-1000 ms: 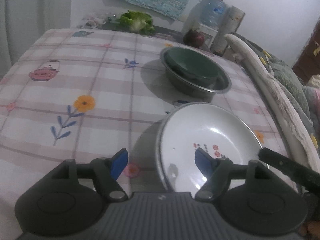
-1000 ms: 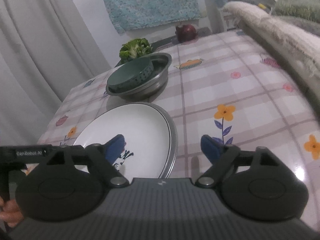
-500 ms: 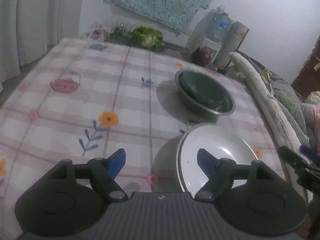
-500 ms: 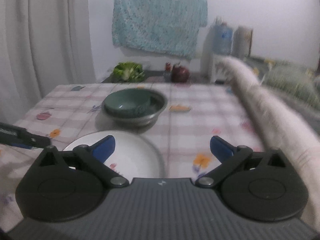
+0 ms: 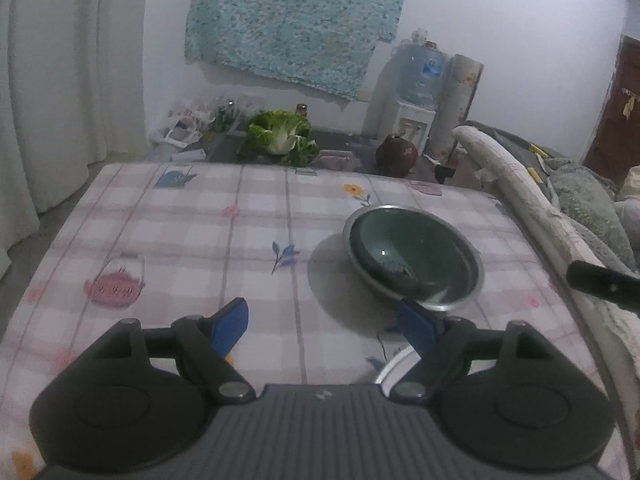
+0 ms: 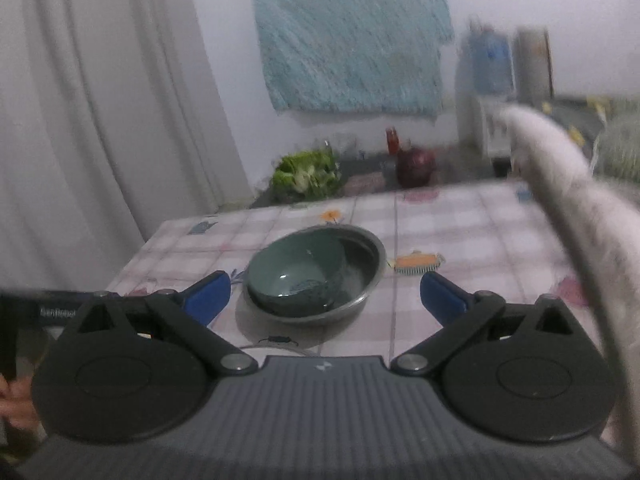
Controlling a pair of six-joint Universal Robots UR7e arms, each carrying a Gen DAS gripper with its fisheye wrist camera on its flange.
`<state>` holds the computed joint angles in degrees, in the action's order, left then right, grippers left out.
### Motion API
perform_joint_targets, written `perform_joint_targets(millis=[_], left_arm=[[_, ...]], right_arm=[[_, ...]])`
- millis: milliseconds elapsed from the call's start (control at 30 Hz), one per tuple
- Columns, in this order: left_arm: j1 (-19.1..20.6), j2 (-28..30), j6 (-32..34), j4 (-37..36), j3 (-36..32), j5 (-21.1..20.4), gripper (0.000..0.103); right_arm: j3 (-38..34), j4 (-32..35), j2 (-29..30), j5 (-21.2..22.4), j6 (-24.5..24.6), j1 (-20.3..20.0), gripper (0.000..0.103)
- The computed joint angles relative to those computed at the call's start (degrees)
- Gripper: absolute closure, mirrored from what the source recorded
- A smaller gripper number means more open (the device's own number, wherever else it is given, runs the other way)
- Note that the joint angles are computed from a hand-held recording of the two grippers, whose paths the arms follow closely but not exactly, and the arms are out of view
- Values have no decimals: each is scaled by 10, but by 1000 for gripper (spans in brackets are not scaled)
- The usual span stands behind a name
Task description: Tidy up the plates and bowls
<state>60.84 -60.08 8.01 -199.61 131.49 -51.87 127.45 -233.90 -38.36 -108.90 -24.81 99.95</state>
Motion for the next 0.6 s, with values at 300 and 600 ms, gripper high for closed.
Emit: perform_joint_targets(millis=[300, 600], left_arm=[[43, 65, 13, 54, -106, -43, 41], [51, 114, 32, 103, -164, -11, 51]], right_arm=[[-78, 105, 9, 11, 11, -47, 9], [-150, 187, 34, 22, 3, -74, 36]])
